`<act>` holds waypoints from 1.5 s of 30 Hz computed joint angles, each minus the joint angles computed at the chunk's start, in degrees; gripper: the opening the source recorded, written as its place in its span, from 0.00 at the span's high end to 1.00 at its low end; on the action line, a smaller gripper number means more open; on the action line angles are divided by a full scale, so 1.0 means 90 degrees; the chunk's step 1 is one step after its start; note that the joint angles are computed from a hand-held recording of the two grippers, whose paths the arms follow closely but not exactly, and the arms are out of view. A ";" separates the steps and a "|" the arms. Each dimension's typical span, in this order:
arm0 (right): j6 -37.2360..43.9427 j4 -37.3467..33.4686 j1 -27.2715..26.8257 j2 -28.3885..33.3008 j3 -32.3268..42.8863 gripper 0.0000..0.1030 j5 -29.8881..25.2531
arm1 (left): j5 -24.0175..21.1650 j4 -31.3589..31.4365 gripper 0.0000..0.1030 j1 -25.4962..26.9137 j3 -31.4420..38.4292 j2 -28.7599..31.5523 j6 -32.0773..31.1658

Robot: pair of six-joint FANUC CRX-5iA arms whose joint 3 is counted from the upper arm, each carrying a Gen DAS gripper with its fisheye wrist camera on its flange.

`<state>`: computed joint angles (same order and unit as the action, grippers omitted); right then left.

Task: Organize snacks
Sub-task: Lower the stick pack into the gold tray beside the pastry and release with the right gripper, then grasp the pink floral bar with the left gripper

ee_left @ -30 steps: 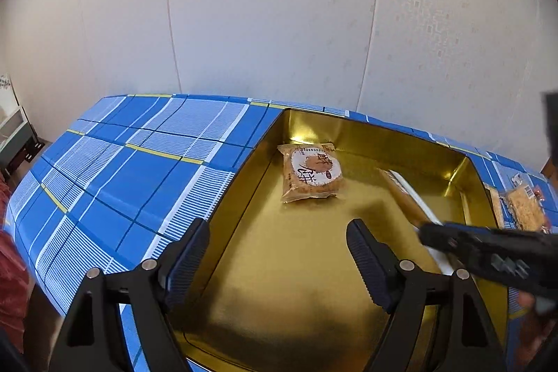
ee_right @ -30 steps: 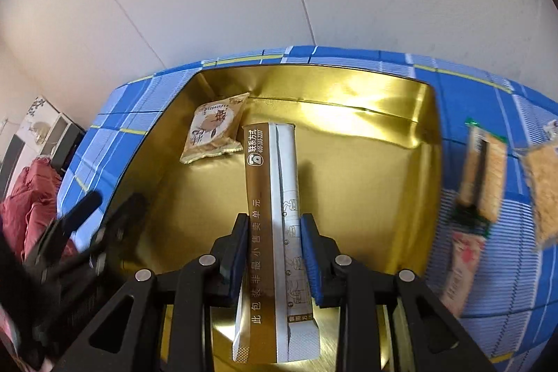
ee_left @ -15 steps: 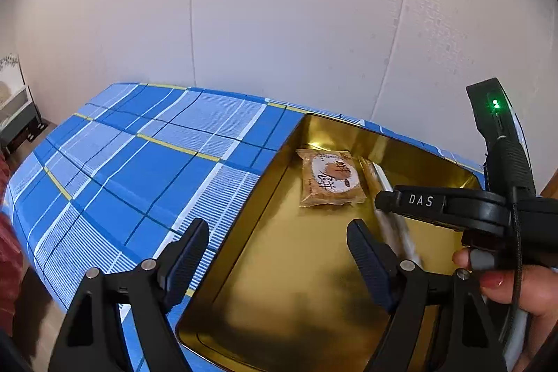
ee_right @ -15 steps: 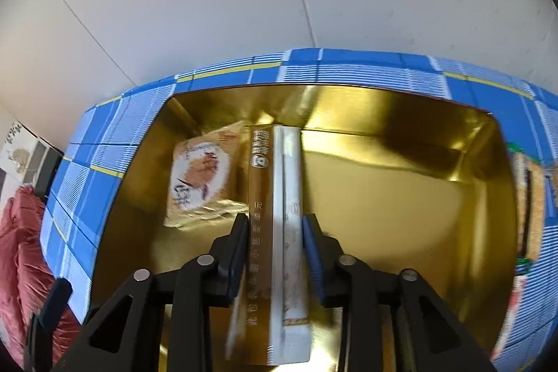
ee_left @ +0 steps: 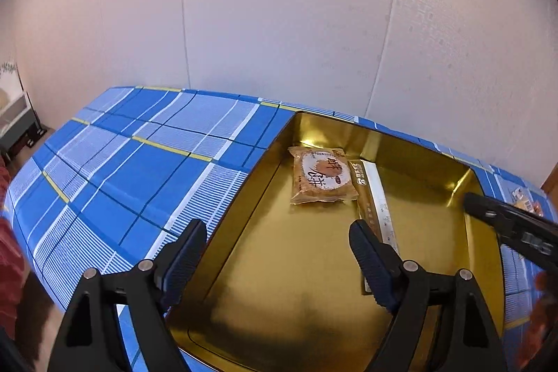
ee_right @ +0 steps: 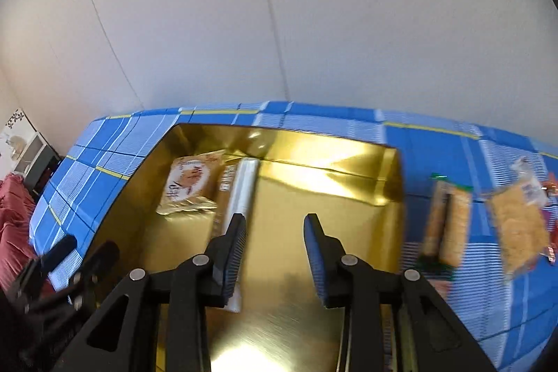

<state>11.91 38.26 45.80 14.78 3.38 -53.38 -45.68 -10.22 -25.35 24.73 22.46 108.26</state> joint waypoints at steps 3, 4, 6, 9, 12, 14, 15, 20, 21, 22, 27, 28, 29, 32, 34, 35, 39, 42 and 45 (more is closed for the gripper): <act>-0.0387 0.0366 0.0060 -0.0411 -0.0574 0.66 -0.0096 | -0.0003 -0.0118 0.17 -0.0059 0.0020 0.0005 -0.0007; -0.0466 0.0413 0.0070 -0.0512 -0.0700 0.66 -0.0148 | 0.0007 -0.0140 0.17 -0.0075 0.0019 0.0006 -0.0024; -0.0688 0.0485 0.0083 -0.0768 -0.1030 0.66 -0.0245 | 0.0037 -0.0187 0.16 -0.0102 0.0006 -0.0003 -0.0033; -0.0986 0.0553 0.0114 -0.1139 -0.1501 0.66 -0.0448 | 0.0116 -0.0117 0.14 -0.0102 -0.0062 -0.0026 -0.0119; -0.1188 0.0616 0.0118 -0.1407 -0.1900 0.66 -0.0656 | 0.0156 -0.0108 0.12 -0.0118 -0.0076 -0.0026 -0.0113; -0.1264 0.0617 0.0132 -0.1547 -0.2107 0.66 -0.0818 | 0.0172 -0.0097 0.11 -0.0126 -0.0085 -0.0025 -0.0104; -0.1359 0.0656 0.0145 -0.1645 -0.2262 0.66 -0.0884 | 0.0183 -0.0085 0.10 -0.0129 -0.0093 -0.0026 -0.0095; -0.1950 0.0818 0.0269 -0.2034 -0.2914 0.66 -0.1134 | 0.0309 0.0088 0.08 -0.0156 -0.0189 -0.0039 -0.0212; -0.2047 0.0619 0.0245 -0.2116 -0.2938 0.66 -0.1118 | 0.0335 0.0117 0.08 -0.0166 -0.0208 -0.0045 -0.0255; -0.2211 0.0615 0.0215 -0.2250 -0.3063 0.66 -0.0946 | 0.0384 0.0147 0.08 -0.0186 -0.0239 -0.0055 -0.0322; -0.2332 0.0850 0.0321 -0.2610 -0.3391 0.66 -0.1183 | 0.0893 0.0215 0.06 -0.0317 -0.0560 -0.0238 -0.0668; -0.2352 0.0816 0.0321 -0.2689 -0.3453 0.66 -0.1218 | 0.1019 0.0210 0.04 -0.0361 -0.0637 -0.0285 -0.0778; -0.2415 0.0735 0.0313 -0.2808 -0.3539 0.66 -0.1233 | 0.1112 0.0214 0.04 -0.0408 -0.0693 -0.0320 -0.0911; -0.2541 0.0555 0.0325 -0.3009 -0.3686 0.66 -0.1397 | 0.1019 0.0228 0.03 -0.0608 -0.0641 -0.0307 -0.1294; -0.2578 0.0508 0.0359 -0.3099 -0.3760 0.66 -0.1568 | 0.0966 0.0597 0.03 -0.0698 -0.0675 -0.0296 -0.1684; -0.2609 0.0514 0.0375 -0.3167 -0.3816 0.66 -0.1632 | 0.0958 0.0836 0.03 -0.0728 -0.0710 -0.0299 -0.1897; -0.2753 0.0521 0.0428 -0.3368 -0.3973 0.66 -0.1765 | 0.0826 0.1338 0.03 -0.0981 -0.0603 -0.0244 -0.2370; -0.3008 0.0518 0.0377 -0.3523 -0.4083 0.66 -0.1593 | 0.0732 0.1560 0.03 -0.1210 -0.0357 -0.0102 -0.2652; -0.3219 0.0601 0.0369 -0.3625 -0.4166 0.66 -0.1464 | 0.0598 0.1336 0.03 -0.1482 0.0006 0.0061 -0.2675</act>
<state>-17.06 43.67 49.12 -17.84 -34.12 -66.56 -40.30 1.81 -38.68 24.79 23.01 84.18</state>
